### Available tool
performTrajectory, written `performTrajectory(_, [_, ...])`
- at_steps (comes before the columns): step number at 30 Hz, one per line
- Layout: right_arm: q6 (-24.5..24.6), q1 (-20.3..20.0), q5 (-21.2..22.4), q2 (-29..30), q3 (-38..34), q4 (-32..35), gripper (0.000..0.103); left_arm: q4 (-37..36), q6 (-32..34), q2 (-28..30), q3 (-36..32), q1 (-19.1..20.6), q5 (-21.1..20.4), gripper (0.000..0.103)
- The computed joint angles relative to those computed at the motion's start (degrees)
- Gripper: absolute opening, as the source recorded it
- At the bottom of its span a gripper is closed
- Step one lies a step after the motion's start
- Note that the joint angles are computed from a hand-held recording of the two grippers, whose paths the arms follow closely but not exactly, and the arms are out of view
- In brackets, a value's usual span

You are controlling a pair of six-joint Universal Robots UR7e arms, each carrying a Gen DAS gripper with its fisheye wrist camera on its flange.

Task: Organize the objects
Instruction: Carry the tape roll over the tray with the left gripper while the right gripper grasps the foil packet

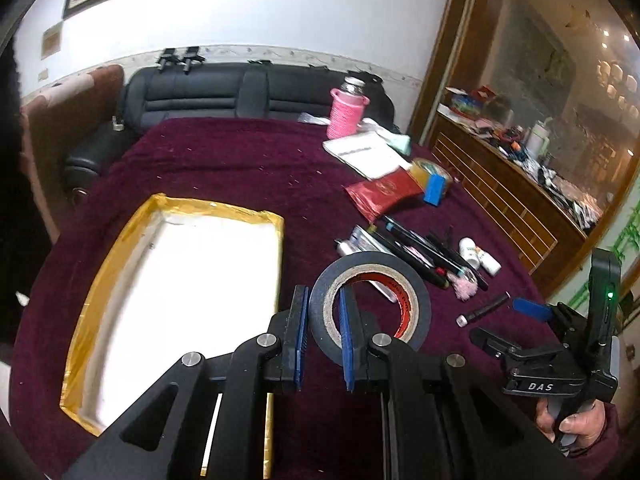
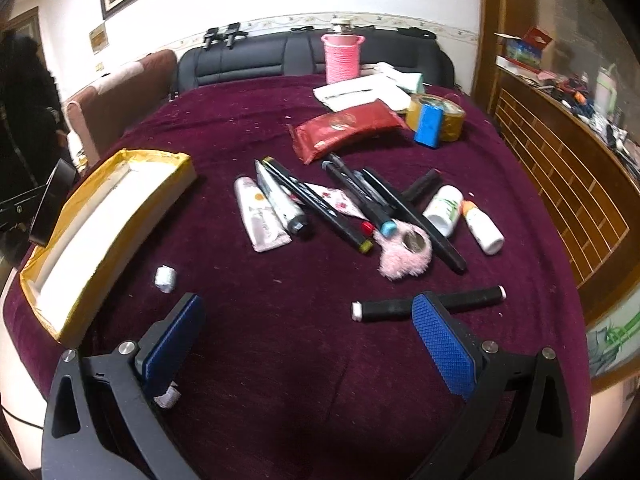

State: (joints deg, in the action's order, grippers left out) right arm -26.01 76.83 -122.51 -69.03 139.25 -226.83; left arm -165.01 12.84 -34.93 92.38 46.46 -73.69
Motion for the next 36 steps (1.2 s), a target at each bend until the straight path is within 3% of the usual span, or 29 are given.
performTrajectory(5, [0.6, 0.0, 6.3, -3.0, -0.5, 6.3, 0.103, -3.3, 0.7, -1.7, 1.9, 0.7, 3.0, 0.012])
performTrajectory(8, [0.5, 0.5, 7.6, -2.2, -1.8, 10.2, 0.103, -4.0, 0.6, -2.0, 2.4, 1.4, 4.6, 0.012])
performTrajectory(19, [-2.2, 4.4, 3.9, 7.2, -9.0, 17.8, 0.102, -6.4, 0.5, -1.8, 2.7, 3.2, 9.4, 0.012])
performTrajectory(24, [-2.0, 5.7, 3.5, 10.1, -12.9, 22.4, 0.091, -8.0, 0.9, -1.2, 2.8, 3.0, 12.8, 0.012])
performTrajectory(27, [-2.4, 6.7, 0.9, 13.1, -16.0, 23.8, 0.08, -9.2, 1.6, -0.6, 2.7, 2.8, 15.0, 0.012])
performTrajectory(30, [-2.8, 7.3, -3.1, 15.9, -18.4, 23.9, 0.07, -10.1, 2.3, -0.1, 2.7, 2.7, 16.8, 0.012])
performTrajectory(36, [-1.7, 6.5, -3.6, 16.8, -18.7, 23.6, 0.043, -9.8, 2.8, 0.4, 2.4, 2.9, 17.1, 0.012])
